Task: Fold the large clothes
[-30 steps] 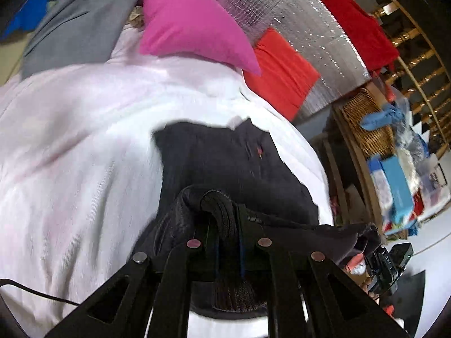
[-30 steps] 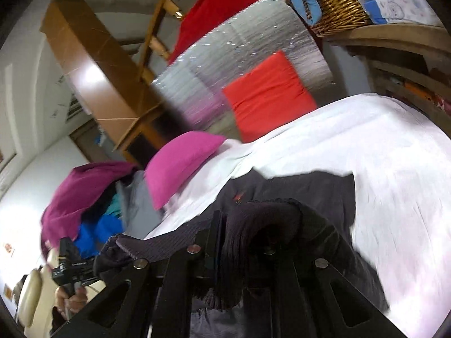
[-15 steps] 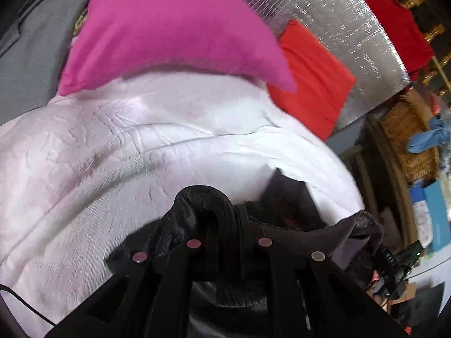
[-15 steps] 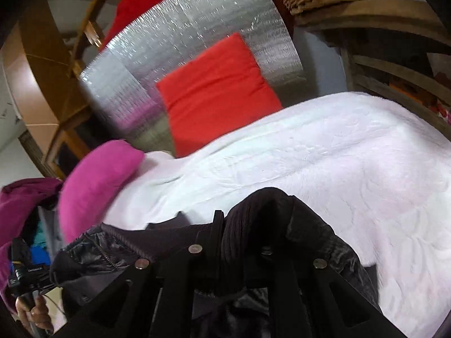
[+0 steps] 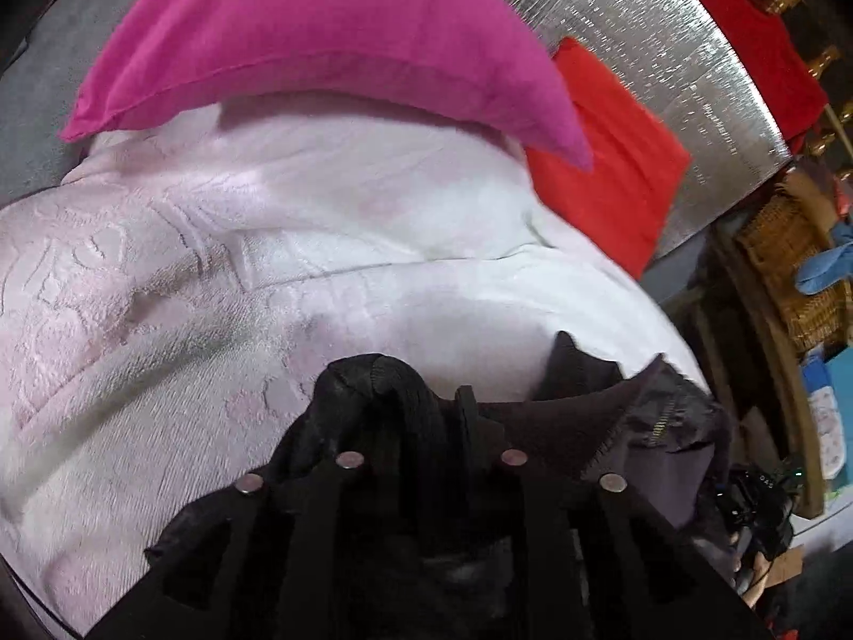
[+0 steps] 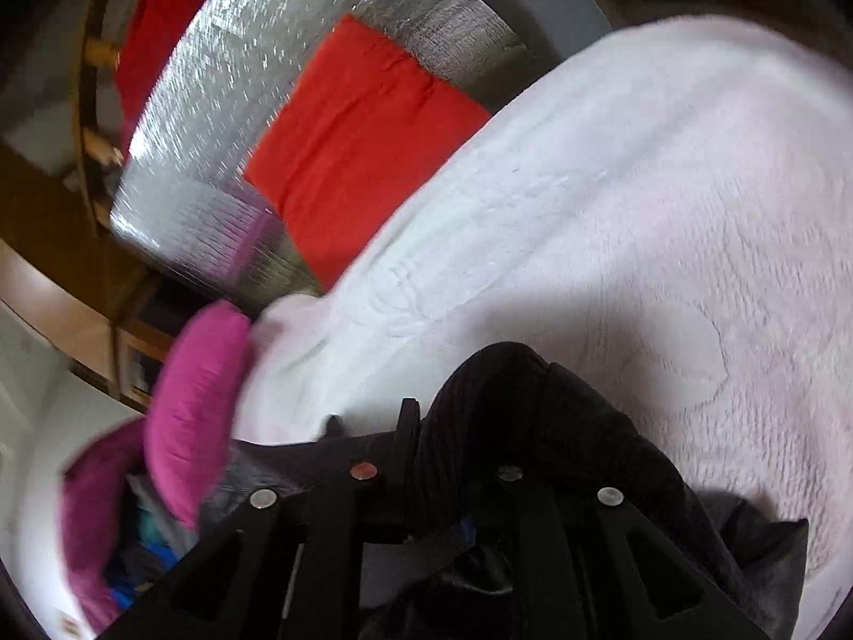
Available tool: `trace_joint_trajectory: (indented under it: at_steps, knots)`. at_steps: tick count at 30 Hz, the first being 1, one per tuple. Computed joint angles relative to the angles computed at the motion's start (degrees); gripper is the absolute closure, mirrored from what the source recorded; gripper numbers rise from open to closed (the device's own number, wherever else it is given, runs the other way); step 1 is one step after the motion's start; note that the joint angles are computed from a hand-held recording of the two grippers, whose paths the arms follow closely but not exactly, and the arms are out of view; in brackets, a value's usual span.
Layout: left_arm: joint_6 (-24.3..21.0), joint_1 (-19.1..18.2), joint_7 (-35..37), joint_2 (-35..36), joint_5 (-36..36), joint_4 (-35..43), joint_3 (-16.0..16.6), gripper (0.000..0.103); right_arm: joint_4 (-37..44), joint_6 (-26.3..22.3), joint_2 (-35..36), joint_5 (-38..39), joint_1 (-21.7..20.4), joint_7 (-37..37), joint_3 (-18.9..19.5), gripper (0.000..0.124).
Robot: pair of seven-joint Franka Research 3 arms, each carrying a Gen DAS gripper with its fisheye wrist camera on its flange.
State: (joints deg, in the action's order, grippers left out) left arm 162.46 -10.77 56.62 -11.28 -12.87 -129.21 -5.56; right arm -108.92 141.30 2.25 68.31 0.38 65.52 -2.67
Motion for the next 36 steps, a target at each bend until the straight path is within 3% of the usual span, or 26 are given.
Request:
trace_joint_trajectory:
  at_steps: [1, 2, 3, 5, 7, 12, 15, 19, 23, 27, 31, 36]
  knots:
    - [0.62, -0.53, 0.74, -1.48, -1.3, -1.19, 0.36, 0.074, -0.9, -0.1, -0.92, 2.1, -0.24, -0.48, -0.14, 0.099]
    - [1.26, 0.07, -0.84, -2.81, -0.26, -2.29, -0.21, 0.056, -2.36, 0.16, -2.37, 4.82, -0.45, -1.99, -0.4, 0.085]
    - [1.94, 2.6, -5.96, -5.34, 3.88, -4.08, -2.37, 0.033, -3.41, 0.37, -3.49, 6.71, -0.45, -3.23, -0.7, 0.059]
    - [4.54, 6.16, -13.87, -9.21, 9.91, -7.08, -5.26, 0.021, -8.65, 3.44, -9.16, 14.94, -0.14, -10.06, -1.52, 0.035]
    - [2.76, 7.76, -19.56, -14.4, 12.81, -9.66, -6.83, 0.021, -12.45, 5.98, -13.74, 17.13, 0.75, -13.12, -2.46, 0.033]
    - [-2.48, 4.36, -29.07, -28.71, 13.97, -18.49, -8.03, 0.021, -23.19, 1.88, -25.98, 10.13, 1.96, -9.86, -5.61, 0.033]
    - [-8.8, 3.95, -38.15, -38.85, 15.05, -24.09, -12.52, 0.021, -29.9, 0.19, -33.71, 6.58, 2.45, -5.99, -7.3, 0.033]
    - [-19.86, -0.15, -42.71, -43.76, 16.72, -25.18, -14.31, 0.021, -36.97, -2.08, -42.27, -0.43, 2.15, 0.76, -7.82, 0.033]
    - [-23.77, -5.78, -44.7, -44.4, 16.84, -26.13, -12.47, 0.021, -41.45, -4.75, -47.46, -3.98, 2.79, 5.22, -9.38, 0.033]
    - [-24.95, -8.05, -48.99, -45.49, 16.57, -27.81, -10.85, 0.021, -44.54, -7.13, -49.48, -5.82, 2.38, 11.17, -10.15, 0.033]
    - [-23.82, -7.8, -51.76, -44.86, 16.83, -28.93, -9.41, 0.021, -44.77, -6.66, -47.36, -4.79, 3.08, 12.78, -11.05, 0.033]
    - [-18.08, -5.88, -53.95, -43.4, 17.43, -30.79, -7.7, 0.021, -43.87, -4.78, -43.32, -2.98, 2.75, 13.97, -11.26, 0.033]
